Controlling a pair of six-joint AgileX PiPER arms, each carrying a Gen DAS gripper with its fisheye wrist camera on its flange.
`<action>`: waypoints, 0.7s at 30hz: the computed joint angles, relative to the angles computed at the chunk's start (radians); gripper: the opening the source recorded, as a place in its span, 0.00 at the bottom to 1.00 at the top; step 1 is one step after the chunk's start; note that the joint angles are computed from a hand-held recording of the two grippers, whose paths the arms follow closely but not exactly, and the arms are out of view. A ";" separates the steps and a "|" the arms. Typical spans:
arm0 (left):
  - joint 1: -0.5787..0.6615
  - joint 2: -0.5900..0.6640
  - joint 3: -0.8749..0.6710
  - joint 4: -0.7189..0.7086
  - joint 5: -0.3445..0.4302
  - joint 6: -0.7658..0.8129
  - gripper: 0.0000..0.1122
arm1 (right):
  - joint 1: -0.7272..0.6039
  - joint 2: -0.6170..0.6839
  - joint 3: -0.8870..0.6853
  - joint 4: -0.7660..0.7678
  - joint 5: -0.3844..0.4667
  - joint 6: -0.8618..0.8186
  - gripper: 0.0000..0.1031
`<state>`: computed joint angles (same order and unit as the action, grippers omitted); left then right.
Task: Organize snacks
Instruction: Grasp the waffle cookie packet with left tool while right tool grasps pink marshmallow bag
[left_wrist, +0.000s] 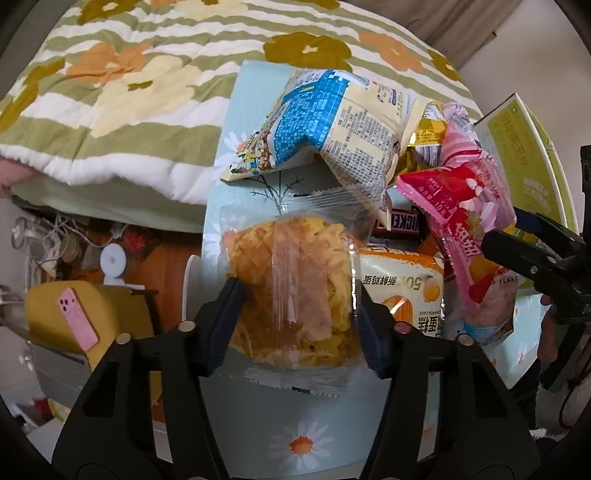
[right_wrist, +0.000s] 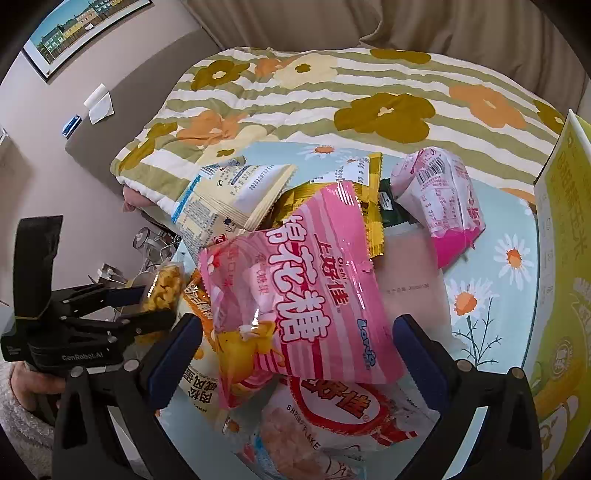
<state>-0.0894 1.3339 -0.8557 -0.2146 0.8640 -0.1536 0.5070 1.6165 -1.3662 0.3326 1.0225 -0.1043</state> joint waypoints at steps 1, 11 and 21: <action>-0.005 -0.007 -0.002 0.007 0.001 -0.007 0.41 | -0.001 0.001 -0.001 0.002 0.000 -0.002 1.00; 0.024 -0.058 -0.006 -0.033 0.033 0.011 0.31 | 0.005 0.006 -0.001 -0.003 -0.006 -0.020 1.00; 0.067 -0.118 -0.008 -0.085 0.073 0.035 0.30 | 0.011 -0.008 -0.009 -0.006 -0.005 -0.018 1.00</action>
<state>-0.0222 1.2163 -0.8633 -0.2994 0.9365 -0.1185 0.5179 1.6081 -1.3755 0.3268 1.0176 -0.1219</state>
